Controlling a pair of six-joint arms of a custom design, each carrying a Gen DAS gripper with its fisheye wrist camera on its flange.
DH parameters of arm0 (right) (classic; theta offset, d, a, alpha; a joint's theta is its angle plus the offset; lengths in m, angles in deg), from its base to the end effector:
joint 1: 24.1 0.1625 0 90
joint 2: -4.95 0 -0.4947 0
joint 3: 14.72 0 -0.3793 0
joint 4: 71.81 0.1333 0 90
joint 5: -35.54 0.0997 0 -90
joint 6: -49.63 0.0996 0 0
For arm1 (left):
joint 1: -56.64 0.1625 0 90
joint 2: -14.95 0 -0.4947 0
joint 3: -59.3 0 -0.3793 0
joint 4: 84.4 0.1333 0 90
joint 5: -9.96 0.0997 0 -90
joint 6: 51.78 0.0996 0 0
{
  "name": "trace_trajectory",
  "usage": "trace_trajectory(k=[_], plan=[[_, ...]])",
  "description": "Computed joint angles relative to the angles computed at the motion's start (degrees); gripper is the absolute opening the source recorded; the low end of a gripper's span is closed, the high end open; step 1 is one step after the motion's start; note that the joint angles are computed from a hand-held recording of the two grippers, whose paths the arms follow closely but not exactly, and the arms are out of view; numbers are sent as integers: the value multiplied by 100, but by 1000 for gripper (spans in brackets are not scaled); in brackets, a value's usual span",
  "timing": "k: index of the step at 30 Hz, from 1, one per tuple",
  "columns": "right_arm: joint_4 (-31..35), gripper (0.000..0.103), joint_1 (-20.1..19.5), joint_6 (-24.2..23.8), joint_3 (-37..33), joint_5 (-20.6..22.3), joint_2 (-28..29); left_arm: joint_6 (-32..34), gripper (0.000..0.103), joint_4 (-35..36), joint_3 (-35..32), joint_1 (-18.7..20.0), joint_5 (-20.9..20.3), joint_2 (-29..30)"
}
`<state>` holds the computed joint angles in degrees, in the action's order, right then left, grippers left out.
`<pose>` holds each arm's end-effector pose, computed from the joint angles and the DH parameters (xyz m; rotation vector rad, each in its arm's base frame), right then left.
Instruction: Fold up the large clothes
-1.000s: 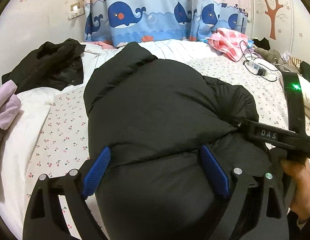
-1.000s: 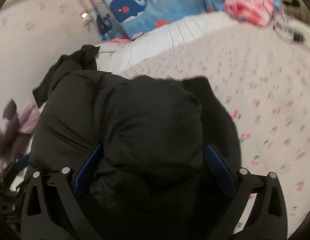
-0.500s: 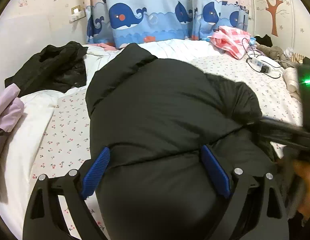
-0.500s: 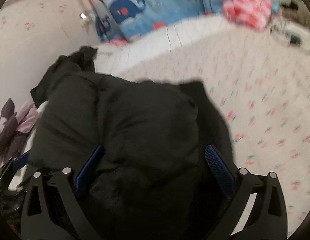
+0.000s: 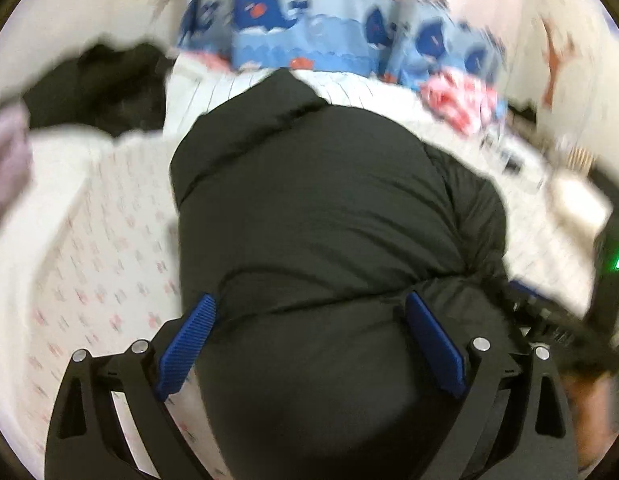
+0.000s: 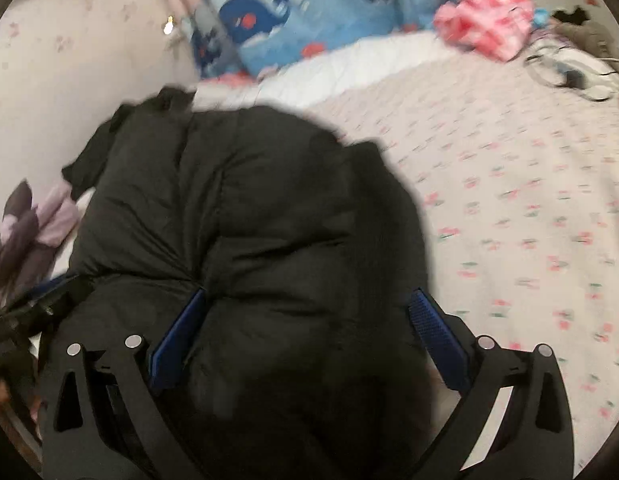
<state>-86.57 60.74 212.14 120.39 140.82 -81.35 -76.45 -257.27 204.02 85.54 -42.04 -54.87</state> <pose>0.0791 -0.3139 0.2343 0.0891 -2.4430 1.2057 -0.2378 -0.3536 0.1967 0.7669 2.5335 -0.7552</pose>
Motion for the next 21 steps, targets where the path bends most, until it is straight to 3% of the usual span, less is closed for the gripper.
trace_trajectory(k=[4,6,8,10,11,15,19,21], plan=[[-55,96,169,22,-45,468,119,-649,96,53,-26,766,-701,-525],[29,96,256,151,-133,639,327,-778,96,-163,-43,1332,-1510,-496],[394,96,-12,524,-240,256,482,-756,96,-376,-56,1681,-2125,-298],[659,96,-586,931,-212,-551,544,-599,96,-662,-83,1953,-2777,-85],[650,97,-655,958,-191,-647,555,-538,96,-842,-74,1928,-2940,7],[745,97,-477,1328,-276,-814,778,-105,95,-783,-61,1223,-2576,-142],[710,97,-194,1374,-320,-1278,1237,27,95,330,-110,380,-1361,-855],[711,97,87,1262,-415,-1058,1482,-49,95,949,-127,372,-954,-1117]])
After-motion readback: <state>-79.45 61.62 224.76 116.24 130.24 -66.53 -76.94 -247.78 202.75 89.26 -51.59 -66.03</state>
